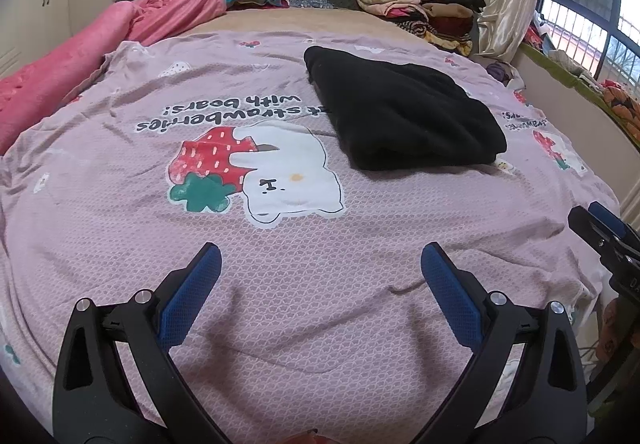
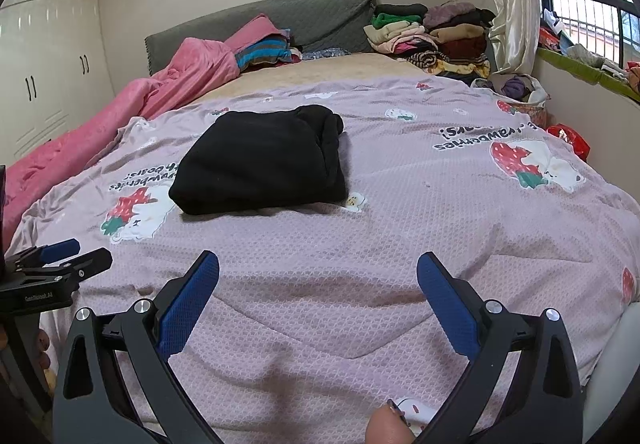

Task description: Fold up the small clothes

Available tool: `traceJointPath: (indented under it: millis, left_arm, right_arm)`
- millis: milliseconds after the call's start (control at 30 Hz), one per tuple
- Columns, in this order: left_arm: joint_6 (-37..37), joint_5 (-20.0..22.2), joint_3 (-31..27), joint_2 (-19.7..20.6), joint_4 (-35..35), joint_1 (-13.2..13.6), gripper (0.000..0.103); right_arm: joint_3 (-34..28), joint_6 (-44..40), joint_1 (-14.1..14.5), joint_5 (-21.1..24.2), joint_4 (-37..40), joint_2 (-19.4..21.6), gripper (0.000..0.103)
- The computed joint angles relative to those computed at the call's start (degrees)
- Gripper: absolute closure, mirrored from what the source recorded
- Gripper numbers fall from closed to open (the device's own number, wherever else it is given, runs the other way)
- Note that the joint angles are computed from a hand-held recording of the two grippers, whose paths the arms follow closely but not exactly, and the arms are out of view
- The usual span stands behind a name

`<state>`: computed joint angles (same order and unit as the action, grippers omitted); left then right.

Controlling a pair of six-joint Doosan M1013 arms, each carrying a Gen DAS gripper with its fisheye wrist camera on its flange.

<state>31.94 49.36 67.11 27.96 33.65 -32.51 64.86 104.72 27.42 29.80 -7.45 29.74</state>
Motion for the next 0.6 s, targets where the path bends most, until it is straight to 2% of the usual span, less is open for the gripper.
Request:
traceJointPath:
  millis: [600]
  left_arm:
    - [-0.03,0.72,-0.22,0.05,0.54,-0.22,0.010]
  right_arm:
    - [-0.02,-0.59,0.09,0.58,0.55,0.02,0.004]
